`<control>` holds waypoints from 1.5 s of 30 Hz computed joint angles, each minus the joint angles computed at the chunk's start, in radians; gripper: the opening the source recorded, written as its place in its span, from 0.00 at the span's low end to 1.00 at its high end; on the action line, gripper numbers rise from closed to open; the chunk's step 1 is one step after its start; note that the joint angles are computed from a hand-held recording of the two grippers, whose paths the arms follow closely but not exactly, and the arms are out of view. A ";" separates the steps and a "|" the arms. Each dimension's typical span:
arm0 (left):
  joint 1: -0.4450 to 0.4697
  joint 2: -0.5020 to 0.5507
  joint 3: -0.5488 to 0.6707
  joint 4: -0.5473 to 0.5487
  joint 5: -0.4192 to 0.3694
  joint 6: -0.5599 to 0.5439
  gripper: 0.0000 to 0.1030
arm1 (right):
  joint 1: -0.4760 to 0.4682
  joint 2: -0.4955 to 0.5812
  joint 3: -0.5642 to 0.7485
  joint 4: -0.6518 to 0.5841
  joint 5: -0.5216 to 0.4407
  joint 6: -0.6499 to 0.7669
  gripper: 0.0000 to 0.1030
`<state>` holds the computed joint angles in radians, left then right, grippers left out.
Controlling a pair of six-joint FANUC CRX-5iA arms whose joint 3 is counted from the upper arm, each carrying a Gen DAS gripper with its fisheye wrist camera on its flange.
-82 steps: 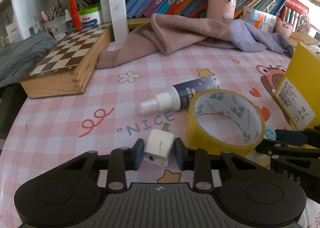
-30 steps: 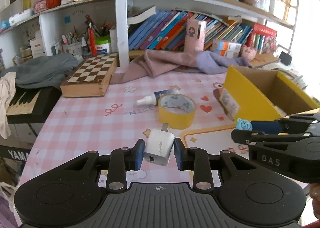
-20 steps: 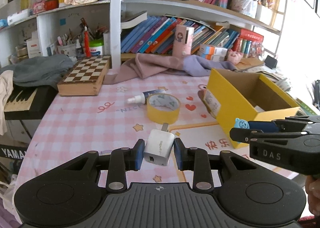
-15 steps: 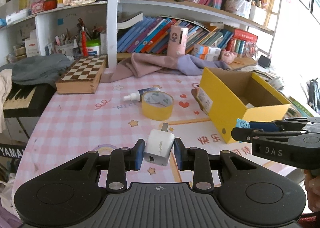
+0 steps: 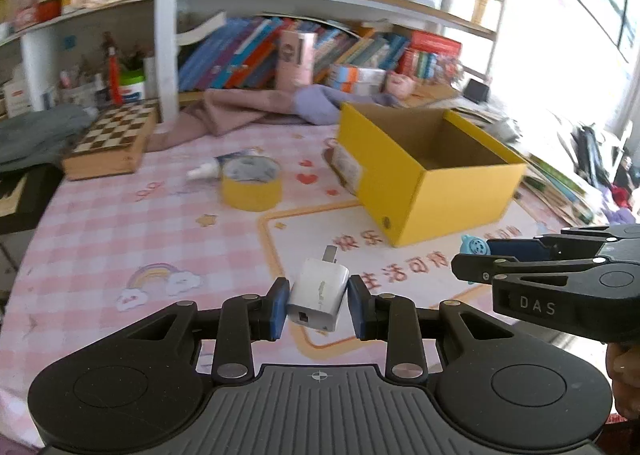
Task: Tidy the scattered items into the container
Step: 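Lift and carry the charger plug with left gripper while right gripper carries the whistle to the box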
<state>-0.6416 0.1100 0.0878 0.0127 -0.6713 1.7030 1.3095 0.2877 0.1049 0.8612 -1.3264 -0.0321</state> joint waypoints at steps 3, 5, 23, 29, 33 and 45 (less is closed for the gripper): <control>-0.006 0.013 -0.003 0.047 0.009 -0.060 0.29 | 0.014 -0.009 -0.009 -0.012 -0.039 -0.026 0.29; -0.010 0.020 -0.007 0.081 0.011 -0.099 0.29 | 0.022 -0.016 -0.015 -0.022 -0.064 -0.046 0.29; -0.067 0.137 0.063 0.290 0.010 -0.371 0.29 | 0.067 -0.096 -0.085 -0.106 -0.240 -0.221 0.29; -0.087 0.174 0.112 0.290 0.005 -0.395 0.29 | 0.066 -0.129 -0.123 -0.107 -0.252 -0.251 0.29; -0.095 0.195 0.146 0.280 -0.003 -0.393 0.29 | 0.058 -0.145 -0.140 -0.103 -0.244 -0.252 0.29; -0.107 0.261 0.243 0.249 -0.033 -0.365 0.29 | 0.017 -0.177 -0.178 -0.096 -0.196 -0.223 0.29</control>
<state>-0.7485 0.3711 0.3305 0.2620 -0.7041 1.3381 1.3260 0.1106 -0.0736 0.7651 -1.5225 -0.2553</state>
